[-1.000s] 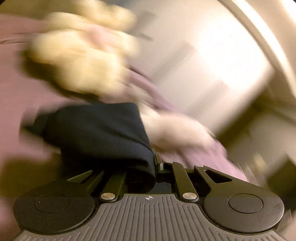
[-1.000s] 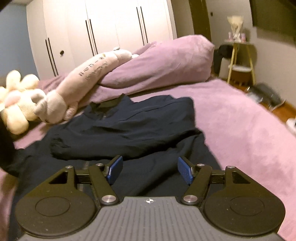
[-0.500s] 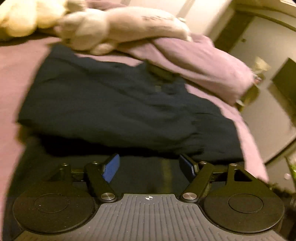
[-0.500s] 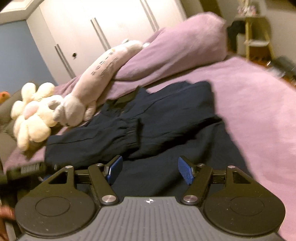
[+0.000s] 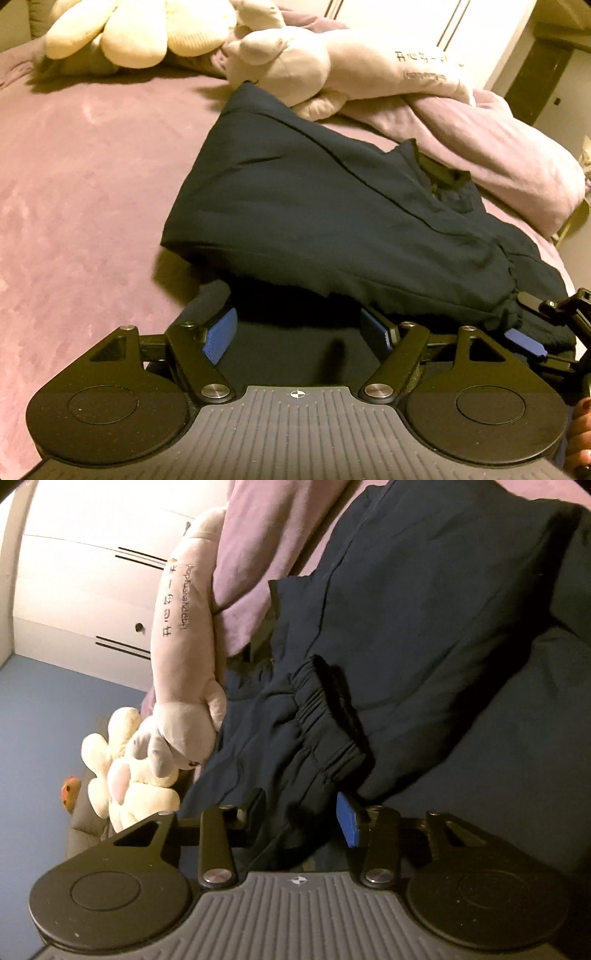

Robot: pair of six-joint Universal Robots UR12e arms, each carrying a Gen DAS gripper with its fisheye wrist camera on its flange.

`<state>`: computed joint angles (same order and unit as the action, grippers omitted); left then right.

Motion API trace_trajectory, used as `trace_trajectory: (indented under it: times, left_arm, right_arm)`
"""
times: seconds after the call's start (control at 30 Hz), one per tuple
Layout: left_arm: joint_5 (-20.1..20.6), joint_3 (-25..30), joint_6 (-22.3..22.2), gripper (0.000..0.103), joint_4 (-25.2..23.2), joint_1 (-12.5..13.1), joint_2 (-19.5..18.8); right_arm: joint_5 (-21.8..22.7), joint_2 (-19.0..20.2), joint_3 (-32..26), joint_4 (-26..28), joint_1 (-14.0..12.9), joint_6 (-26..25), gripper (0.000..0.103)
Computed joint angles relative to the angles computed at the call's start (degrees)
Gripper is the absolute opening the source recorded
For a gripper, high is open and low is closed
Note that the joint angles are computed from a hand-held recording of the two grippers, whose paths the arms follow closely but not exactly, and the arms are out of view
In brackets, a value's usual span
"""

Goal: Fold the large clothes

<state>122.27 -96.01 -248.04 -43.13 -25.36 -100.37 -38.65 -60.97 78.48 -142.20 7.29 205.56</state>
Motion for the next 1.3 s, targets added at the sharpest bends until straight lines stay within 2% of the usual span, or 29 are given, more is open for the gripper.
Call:
trace_trajectory:
  times: [0.2,0.27,0.33,0.4,0.43,0.5,0.53,0.57,0.6,0.7,0.77,0.8,0.93,1.07,1.13,1.2,1.3]
  left_arm:
    - [0.9,0.7,1.9,0.079,-0.6,0.1,-0.7]
    - [1.4,0.7,2.2,0.079,-0.3,0.0,-0.7]
    - [1.3,0.4,2.4,0.079,0.2,0.1,-0.7]
    - [0.9,0.2,2.2,0.079,0.4,0.3,-0.6]
    - [1.0,0.2,2.1,0.079,0.3,0.3,-0.6]
    - [0.9,0.2,2.2,0.079,0.4,0.2,-0.6]
    - [0.8,0.1,2.5,0.079,0.4,0.3,-0.6]
    - [0.7,0.1,2.9,0.079,0.5,0.3,-0.5]
    - [0.4,0.1,3.4,0.079,0.6,0.4,-0.5]
    - [-0.1,0.3,3.2,0.079,0.4,0.7,-0.5]
    - [-0.1,0.6,3.0,0.079,0.4,0.8,-0.7]
    - [-0.4,0.7,3.2,0.079,0.5,0.9,-0.8]
    - [-2.2,1.6,4.3,0.079,0.7,1.1,-1.6]
    - [-2.9,3.1,6.7,0.079,-0.8,0.7,-2.4]
    - [-3.1,3.4,8.3,0.079,-0.9,0.5,-2.2]
    - [-3.1,3.4,9.5,0.079,-0.8,0.2,-1.9]
    - [-2.7,3.3,11.0,0.079,0.1,-0.2,-1.3]
  right_arm:
    - [0.8,1.1,-1.2,1.6,0.2,3.0,0.045]
    - [1.6,1.0,-0.7,0.1,0.1,3.7,0.049]
    - [1.3,1.1,-0.6,0.0,0.1,4.0,0.048]
    - [1.2,1.5,-0.9,-0.9,0.2,6.0,0.04]
    - [1.2,1.6,-1.4,-0.3,0.4,6.0,0.029]
    - [0.2,1.5,-2.6,2.7,0.8,2.5,0.02]
    - [-1.9,1.0,-3.0,2.5,1.2,-0.5,0.015]
    - [-4.6,0.3,-3.1,0.2,1.6,-4.5,0.015]
    - [-6.1,-0.2,-2.9,-3.0,1.8,-6.5,0.014]
    - [-10.4,-1.4,-1.8,-15.9,1.2,-7.0,0.013]
    - [-15.6,-1.9,-1.4,-20.8,0.8,-9.0,0.013]
    - [-17.8,-2.0,-1.4,-21.3,0.6,-10.5,0.013]
    - [-19.6,-1.6,-2.1,-14.8,-1.1,-10.4,0.014]
    - [-18.2,-1.2,-1.5,-11.7,-2.2,-7.3,0.016]
    - [-17.1,-0.9,-1.3,-11.8,-2.6,-4.8,0.029]
    - [-17.1,-0.4,-1.7,-11.0,-2.5,-3.4,0.036]
    - [-17.0,0.1,-2.4,-10.4,-2.4,-3.9,0.034]
